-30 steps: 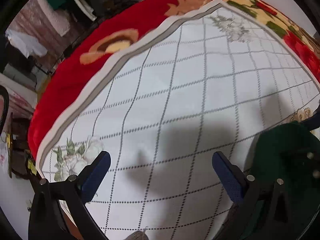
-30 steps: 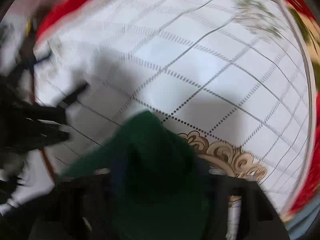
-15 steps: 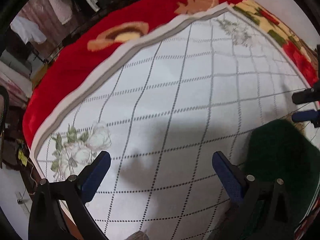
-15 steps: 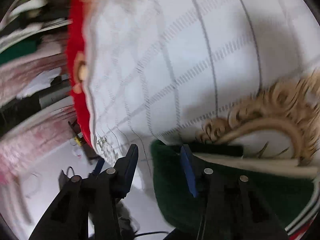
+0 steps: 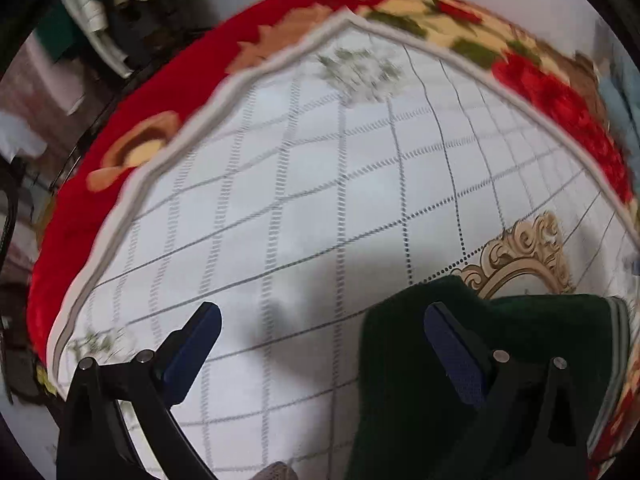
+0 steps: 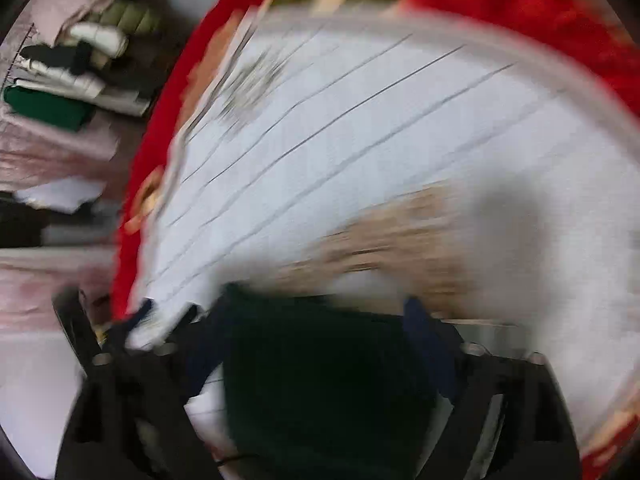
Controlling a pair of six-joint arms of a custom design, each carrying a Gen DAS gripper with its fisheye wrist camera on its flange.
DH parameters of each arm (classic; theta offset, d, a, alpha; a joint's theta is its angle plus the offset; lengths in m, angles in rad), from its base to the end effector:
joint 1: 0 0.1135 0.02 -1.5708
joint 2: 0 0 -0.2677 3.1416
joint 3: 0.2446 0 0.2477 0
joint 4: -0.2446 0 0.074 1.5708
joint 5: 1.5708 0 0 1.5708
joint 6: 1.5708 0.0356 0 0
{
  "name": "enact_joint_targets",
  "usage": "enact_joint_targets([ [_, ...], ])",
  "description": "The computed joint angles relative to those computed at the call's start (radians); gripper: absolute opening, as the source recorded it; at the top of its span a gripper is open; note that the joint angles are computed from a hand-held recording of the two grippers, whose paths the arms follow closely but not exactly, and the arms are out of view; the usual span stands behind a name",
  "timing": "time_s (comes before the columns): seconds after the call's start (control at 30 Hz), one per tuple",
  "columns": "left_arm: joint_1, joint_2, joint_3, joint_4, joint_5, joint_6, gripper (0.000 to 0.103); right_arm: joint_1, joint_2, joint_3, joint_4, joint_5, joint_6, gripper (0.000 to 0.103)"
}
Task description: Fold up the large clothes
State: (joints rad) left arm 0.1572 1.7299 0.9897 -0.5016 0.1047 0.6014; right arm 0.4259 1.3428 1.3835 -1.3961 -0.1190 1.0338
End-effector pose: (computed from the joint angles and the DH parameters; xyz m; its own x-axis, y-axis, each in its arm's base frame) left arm 0.3123 0.0457 0.1565 -0.8399 0.4366 -0.3224 0.4280 0.8981 0.1013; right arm 0.1991 0.0950 0.3372 -0.8274 0.5615 -0.0097 0.5427 0.8040 0.2430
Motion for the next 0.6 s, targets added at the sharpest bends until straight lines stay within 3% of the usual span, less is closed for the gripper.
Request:
enact_joint_targets([
  [0.03, -0.032, 0.038, -0.010, 0.037, -0.033, -0.010, 0.103, 0.019, -0.087, -0.013, -0.104, 0.069, 0.026, 0.090],
  [0.1, -0.070, 0.095, -0.017, 0.089, -0.072, -0.029, 0.103, 0.046, -0.219, -0.079, -0.170, 0.060, 0.114, 0.090],
  [0.17, -0.068, 0.143, 0.011, 0.085, -0.064, -0.042, 0.103, 0.109, -0.338, -0.192, -0.139, 0.020, 0.273, 0.090],
  [0.27, -0.057, 0.173, 0.046, 0.054, -0.057, -0.053, 0.103, 0.126, -0.557, -0.491, 0.088, -0.102, 0.419, 0.090],
  [0.3, -0.059, 0.167, 0.040, 0.061, -0.063, -0.053, 0.103, 0.156, -0.582, -0.577, 0.181, -0.120, 0.483, 0.077],
  [0.33, -0.066, 0.153, 0.024, 0.079, -0.075, -0.051, 0.103, 0.173, -0.597, -0.632, 0.237, -0.122, 0.524, 0.035],
  [0.37, -0.074, 0.141, 0.013, 0.091, -0.087, -0.051, 0.103, 0.224, -0.562, -0.654, 0.316, -0.100, 0.590, 0.024],
  [0.43, -0.084, 0.118, -0.002, 0.100, -0.101, -0.049, 0.103, 0.282, -0.521, -0.628, 0.330, -0.046, 0.669, 0.003],
  [0.53, -0.080, 0.082, -0.013, 0.079, -0.100, -0.041, 0.103, 0.440, -0.396, -0.388, 0.154, 0.171, 0.779, 0.003],
  [0.6, -0.068, 0.027, -0.031, 0.067, -0.098, -0.021, 0.103, 0.445, -0.418, -0.390, 0.088, 0.185, 0.826, 0.002],
])
